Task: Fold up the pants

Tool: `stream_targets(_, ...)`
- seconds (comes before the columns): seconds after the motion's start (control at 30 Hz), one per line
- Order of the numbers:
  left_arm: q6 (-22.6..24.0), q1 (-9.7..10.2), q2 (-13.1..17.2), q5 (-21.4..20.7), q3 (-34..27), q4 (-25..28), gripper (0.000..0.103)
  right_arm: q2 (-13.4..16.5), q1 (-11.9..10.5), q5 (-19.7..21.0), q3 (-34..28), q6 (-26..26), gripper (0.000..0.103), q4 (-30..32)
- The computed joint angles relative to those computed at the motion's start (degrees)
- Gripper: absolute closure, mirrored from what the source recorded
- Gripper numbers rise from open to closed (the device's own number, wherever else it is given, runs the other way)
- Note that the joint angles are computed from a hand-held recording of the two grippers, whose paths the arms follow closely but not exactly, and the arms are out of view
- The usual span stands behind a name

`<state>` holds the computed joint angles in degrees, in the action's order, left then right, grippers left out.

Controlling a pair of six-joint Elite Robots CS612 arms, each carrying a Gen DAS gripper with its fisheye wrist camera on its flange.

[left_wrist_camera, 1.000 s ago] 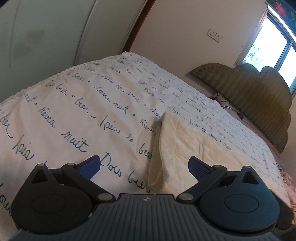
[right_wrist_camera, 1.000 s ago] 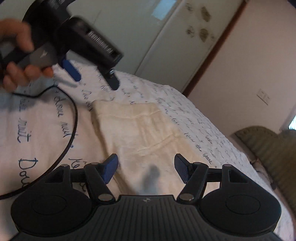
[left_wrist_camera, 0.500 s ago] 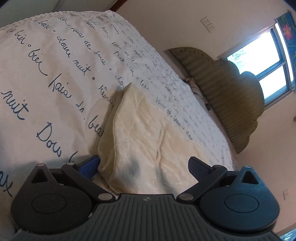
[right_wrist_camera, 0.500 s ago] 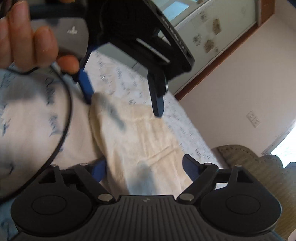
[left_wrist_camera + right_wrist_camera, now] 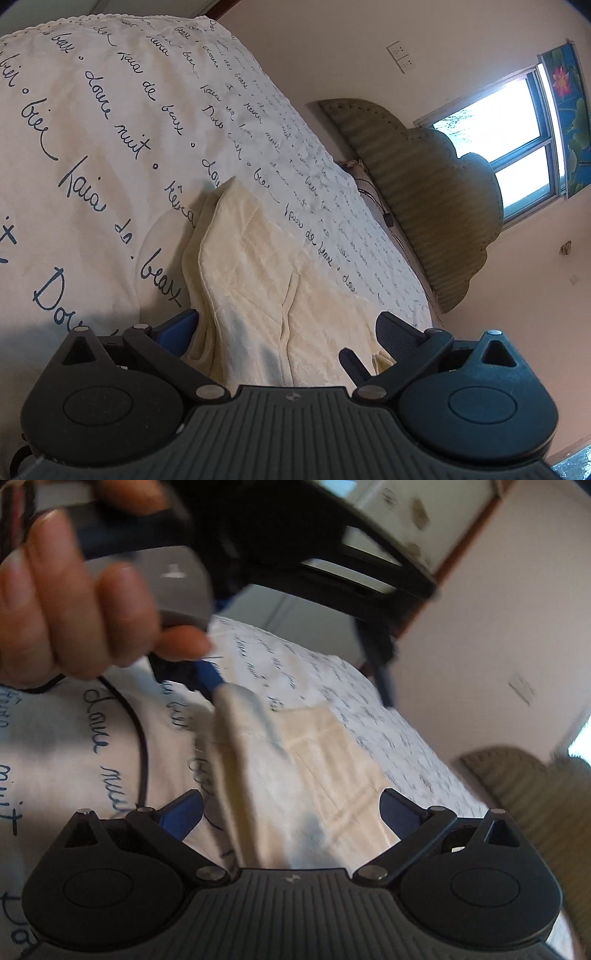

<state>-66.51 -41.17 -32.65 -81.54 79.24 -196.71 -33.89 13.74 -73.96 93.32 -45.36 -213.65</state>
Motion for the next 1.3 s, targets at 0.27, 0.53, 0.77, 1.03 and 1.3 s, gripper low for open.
stream_targets(0.27, -0.87, 1.07, -0.08, -1.75, -0.23, 2.6, 0.001, 0.65, 0.87, 0.35, -3.57, -1.8, 0.08, 6.29)
stream_targets(0.53, -7.6, 3.85, 4.44, -11.34, -6.72, 1.46, 0.002, -1.99, -3.45, 13.33, -3.36, 16.22, 0.084, 11.3)
stream_targets(0.77, -8.04, 4.13, 6.16, -10.77, -11.12, 9.25, 0.073, -4.8, -5.74, 21.92, -1.04, 11.23, 0.084, 19.62)
stream_targets(1.03, 1.88, 1.4, 4.15, 0.48, -9.49, 12.78, 0.091, -3.67, -7.75, 16.54, -4.37, 25.53, 0.084, 19.11)
stream_targets(1.3, 13.23, -3.27, 1.22, 13.49, -8.67, 13.49, 0.091, -2.1, -8.22, 21.36, -5.94, 35.43, 0.084, 17.85)
